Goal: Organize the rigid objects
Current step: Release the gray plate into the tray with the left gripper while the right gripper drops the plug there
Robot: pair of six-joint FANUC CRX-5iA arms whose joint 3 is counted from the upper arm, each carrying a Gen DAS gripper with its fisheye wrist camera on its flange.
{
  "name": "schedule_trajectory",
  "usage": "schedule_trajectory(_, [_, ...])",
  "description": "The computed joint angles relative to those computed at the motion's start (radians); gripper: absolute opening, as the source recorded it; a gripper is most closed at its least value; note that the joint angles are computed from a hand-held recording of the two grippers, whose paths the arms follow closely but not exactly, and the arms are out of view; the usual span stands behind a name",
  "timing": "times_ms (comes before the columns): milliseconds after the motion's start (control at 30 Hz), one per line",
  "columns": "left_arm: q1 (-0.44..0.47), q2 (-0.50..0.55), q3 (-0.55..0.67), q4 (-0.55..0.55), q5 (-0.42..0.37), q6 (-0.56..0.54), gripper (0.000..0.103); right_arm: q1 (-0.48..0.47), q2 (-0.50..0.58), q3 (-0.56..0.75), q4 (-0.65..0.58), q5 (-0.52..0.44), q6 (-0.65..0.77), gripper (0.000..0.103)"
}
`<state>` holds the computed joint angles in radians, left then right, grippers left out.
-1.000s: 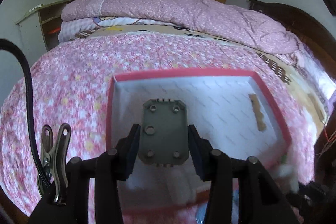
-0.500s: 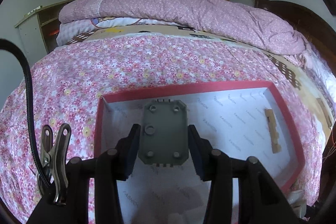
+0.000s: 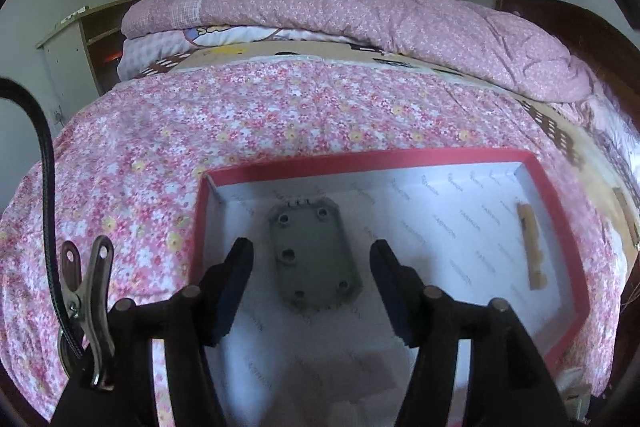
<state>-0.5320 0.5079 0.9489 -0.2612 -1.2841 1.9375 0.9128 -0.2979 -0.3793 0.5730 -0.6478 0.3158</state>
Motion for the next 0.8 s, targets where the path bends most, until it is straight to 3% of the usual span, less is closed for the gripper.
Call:
schedule_trajectory(367, [-0.012,-0.159,-0.211,0.022,0.076,0.055,0.064,-0.028,0.006,0.025,0.014,0.024,0.033,0.033])
schedule_trajectory(800, [-0.016,-0.231,-0.306,0.064,0.108,0.045,0.064,-0.079,0.070,0.104,0.044,-0.012,0.095,0.033])
